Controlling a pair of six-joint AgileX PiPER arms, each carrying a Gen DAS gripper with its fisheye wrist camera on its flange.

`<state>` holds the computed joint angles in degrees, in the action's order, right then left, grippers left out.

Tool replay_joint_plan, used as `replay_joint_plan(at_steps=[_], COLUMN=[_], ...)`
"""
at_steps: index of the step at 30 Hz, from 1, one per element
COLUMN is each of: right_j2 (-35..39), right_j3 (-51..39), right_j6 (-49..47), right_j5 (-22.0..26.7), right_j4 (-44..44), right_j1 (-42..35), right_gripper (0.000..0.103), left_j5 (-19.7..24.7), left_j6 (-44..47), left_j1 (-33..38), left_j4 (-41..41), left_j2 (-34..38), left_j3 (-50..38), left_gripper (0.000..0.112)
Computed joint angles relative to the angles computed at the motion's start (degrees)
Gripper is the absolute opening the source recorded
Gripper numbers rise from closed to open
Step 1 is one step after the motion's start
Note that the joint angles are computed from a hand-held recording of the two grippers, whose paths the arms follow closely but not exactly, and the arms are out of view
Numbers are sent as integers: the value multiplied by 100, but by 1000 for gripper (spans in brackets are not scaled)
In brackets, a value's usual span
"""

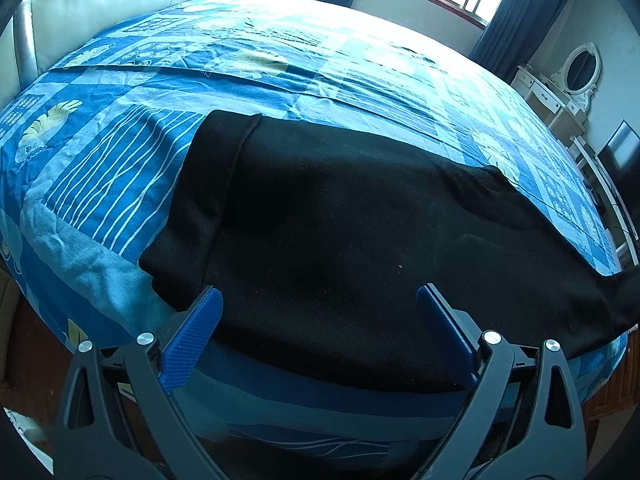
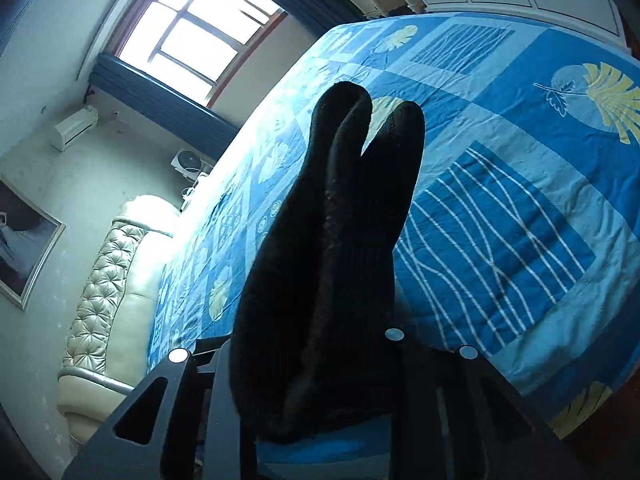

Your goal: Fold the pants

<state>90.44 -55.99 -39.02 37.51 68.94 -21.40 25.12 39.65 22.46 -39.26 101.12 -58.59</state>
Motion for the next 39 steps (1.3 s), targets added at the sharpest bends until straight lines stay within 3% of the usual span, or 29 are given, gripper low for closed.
replay_joint_plan(at_steps=[5, 9, 15, 20, 28, 39], right_j2=[-225, -314, 236, 693, 1509, 2438], right_j3=[-324, -247, -640, -927, -1637, -2663], right_j6=[1304, 1704, 3618, 5177, 7489, 8660], right_j5=[-839, -1034, -1736, -1955, -1677, -846], right_j4=[-1063, -1594, -3389, -4810, -7195, -8831], right_j1=[1375, 1760, 2943, 3568, 4470, 5466], right_gripper=[25, 25, 25, 25, 25, 25], left_j5=[195, 148, 283, 304, 266, 278], left_j6=[-6, 181, 187, 216, 319, 315], left_j1=[-153, -267, -370, -445, -567, -619], left_j4=[82, -57, -90, -130, -199, -217], left_j2=[-152, -295, -339, -387, -479, -477], left_j3=[-13, 111, 90, 130, 217, 219], left_gripper=[97, 97, 97, 97, 97, 97])
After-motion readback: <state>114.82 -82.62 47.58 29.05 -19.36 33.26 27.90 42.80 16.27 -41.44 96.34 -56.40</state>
